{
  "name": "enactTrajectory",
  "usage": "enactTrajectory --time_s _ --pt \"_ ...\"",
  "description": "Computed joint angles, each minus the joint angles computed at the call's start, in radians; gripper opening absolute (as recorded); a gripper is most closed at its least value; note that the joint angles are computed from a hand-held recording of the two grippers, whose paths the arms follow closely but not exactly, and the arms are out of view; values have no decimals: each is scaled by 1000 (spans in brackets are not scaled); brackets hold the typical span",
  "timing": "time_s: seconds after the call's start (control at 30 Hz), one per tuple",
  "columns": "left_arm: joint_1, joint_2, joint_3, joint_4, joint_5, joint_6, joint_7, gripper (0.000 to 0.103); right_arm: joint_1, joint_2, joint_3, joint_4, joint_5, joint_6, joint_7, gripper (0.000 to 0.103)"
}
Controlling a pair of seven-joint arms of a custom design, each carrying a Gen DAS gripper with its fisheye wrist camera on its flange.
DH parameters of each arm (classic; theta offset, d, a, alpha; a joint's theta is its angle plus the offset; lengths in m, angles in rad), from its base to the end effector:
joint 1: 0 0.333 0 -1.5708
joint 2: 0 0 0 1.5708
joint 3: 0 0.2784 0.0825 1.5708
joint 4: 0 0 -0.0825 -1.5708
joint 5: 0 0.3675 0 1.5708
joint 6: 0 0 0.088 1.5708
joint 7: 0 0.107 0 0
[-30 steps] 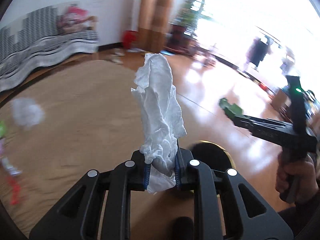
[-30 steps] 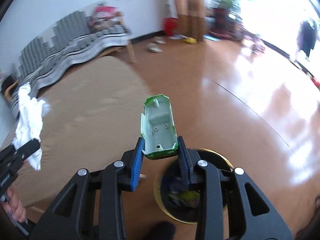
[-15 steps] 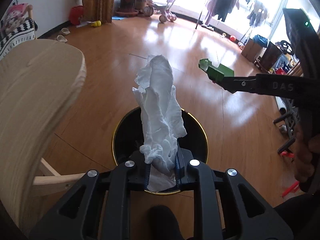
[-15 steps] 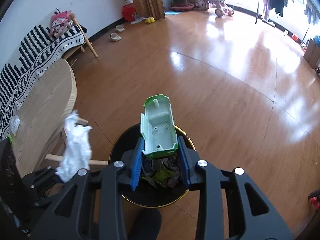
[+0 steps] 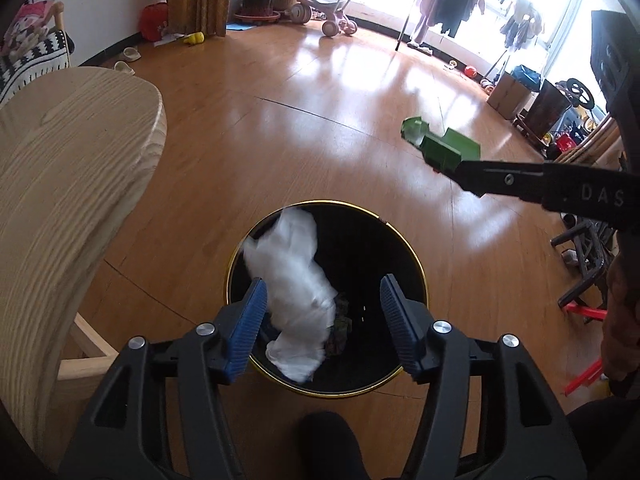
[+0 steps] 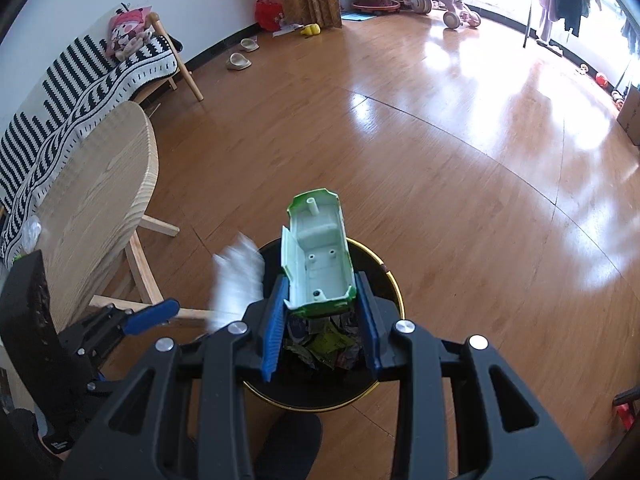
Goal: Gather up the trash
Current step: 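Carry the tissue and green tray over the bin and open both tools, then move both open tools back over the table trash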
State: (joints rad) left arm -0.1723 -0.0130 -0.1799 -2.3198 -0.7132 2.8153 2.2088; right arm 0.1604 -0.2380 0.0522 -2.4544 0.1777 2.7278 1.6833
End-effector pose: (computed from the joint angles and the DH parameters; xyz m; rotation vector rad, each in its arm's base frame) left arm 0.5062 -0.1519 0.3674 -1.6175 2.3575 -0.8814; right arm 0.4769 0.0965 0.4170 -1.8366 1.9160 -0.2949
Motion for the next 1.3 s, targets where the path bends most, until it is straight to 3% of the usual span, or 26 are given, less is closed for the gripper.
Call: enactTrajectory --time_s 0.27,0.33,0.37,0.4,0.6,0.73,0.8,0.97,1.13,1.2,1.3 --pt "-13 -68 27 -39 -59 6 45 69 1 10 15 15 -38 -13 29 35" --pt "-19 -100 46 -56 -77 4 56 73 1 19 21 26 -52 -20 47 49" --pt "-24 -114 55 -63 -84 5 59 75 -3 22 28 30 -72 -19 65 63" --pt "-26 -133 68 -73 -91 7 61 77 -3 20 33 29 -86 -15 79 66" --pt "-24 -250 156 -138 -83 22 37 83 26 45 53 73 -125 -11 124 68" --pt "21 -354 223 -191 -8 43 -53 89 74 94 75 149 -134 -4 138 73" --pt "75 -404 262 -211 57 42 -109 90 106 131 85 204 -133 -11 135 73" --pt "237 -467 325 -255 236 94 -227 92 212 277 115 415 -154 -48 129 76" --pt "482 -402 375 -196 477 119 -312 93 327 478 137 703 -126 -125 76 77" --pt "469 -350 470 -124 502 88 -249 93 369 567 143 839 -104 -173 40 78" --pt "409 -245 608 5 413 57 -37 93 456 742 133 1100 -127 -265 3 83"
